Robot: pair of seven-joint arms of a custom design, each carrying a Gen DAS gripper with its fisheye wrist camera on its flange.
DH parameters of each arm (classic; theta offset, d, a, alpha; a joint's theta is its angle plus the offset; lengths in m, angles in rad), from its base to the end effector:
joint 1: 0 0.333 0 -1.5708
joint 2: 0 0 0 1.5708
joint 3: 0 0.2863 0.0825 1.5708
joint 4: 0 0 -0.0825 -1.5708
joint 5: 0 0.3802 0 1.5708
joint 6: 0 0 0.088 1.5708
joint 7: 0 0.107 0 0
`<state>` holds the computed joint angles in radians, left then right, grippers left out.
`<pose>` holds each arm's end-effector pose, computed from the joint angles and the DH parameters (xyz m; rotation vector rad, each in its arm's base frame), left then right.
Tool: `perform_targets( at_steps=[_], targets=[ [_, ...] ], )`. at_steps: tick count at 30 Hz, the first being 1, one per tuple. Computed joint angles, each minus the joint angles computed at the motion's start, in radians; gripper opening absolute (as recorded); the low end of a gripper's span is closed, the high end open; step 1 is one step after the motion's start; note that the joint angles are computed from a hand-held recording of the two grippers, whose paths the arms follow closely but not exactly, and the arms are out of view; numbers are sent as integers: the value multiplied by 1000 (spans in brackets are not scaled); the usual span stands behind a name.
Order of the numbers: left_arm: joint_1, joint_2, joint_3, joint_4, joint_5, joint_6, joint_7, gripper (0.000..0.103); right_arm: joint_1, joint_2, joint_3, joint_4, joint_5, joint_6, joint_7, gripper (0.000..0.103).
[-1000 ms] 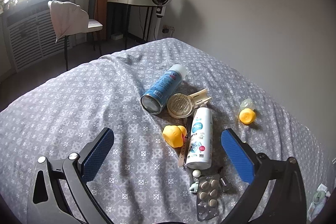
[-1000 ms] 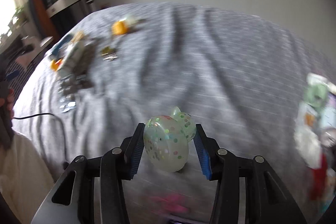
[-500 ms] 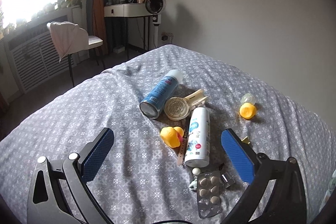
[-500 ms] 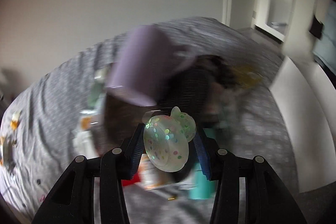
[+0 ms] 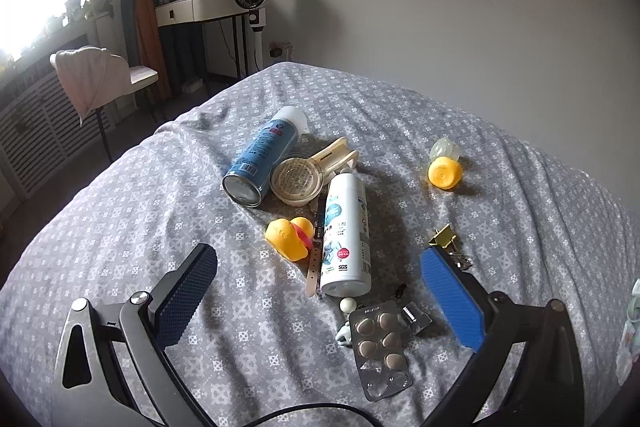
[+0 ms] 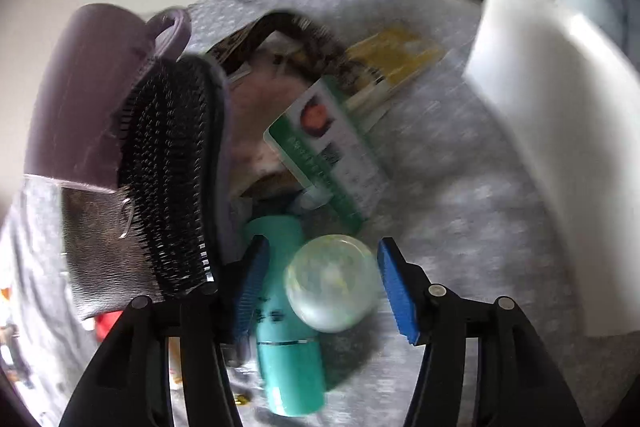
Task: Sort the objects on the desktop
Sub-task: 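Carry the glittery ball to the mug pile and open the right gripper, then grasp the silver pill blister pack with the left gripper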
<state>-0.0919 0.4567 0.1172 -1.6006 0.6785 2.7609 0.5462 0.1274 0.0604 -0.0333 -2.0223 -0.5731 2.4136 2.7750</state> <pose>0.7071 -0.0212 0.4163 -2.0471 1.2531 -0.6279 0.5876 0.0527 0.4277 -1.1315 2.5635 -0.7005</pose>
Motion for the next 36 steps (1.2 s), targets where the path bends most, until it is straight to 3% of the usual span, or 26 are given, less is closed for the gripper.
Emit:
perform_targets(
  at_steps=[4,8,10,12,13,15,17,20,24,28,32,36],
  targets=[
    [19,-30,9,-48,-26,53,-59,103,40,-122,50,-43,-226,-31,202,57],
    [60,-23,-23,-43,-120,18,-38,103,32,-203,97,-123,-364,163,330,78],
    [121,20,-110,18,-247,-54,137,103,34,-211,128,-134,-410,231,376,82],
    [183,115,-222,163,-406,-215,403,103,39,-187,147,-118,-432,265,389,83],
    [187,167,-248,246,-446,-300,495,103,44,-172,155,-105,-450,268,398,83],
    [147,272,-247,419,-456,-472,610,103,55,-135,152,-84,-461,269,393,83],
    [100,339,-219,525,-443,-565,668,103,77,-118,143,-71,-408,256,354,83],
    [53,402,-174,613,-445,-621,680,103,80,-126,126,-90,-434,288,410,83],
    [26,540,-162,790,-478,-710,689,103,46,-135,97,-138,-455,353,531,83],
    [10,528,-149,752,-465,-663,669,103,17,-147,95,-165,-522,391,644,83],
    [24,471,-156,647,-484,-591,659,99,12,-138,101,-157,-538,393,670,83],
    [7,383,-134,507,-447,-499,627,54,25,-122,102,-136,-529,375,636,83]
  ],
)
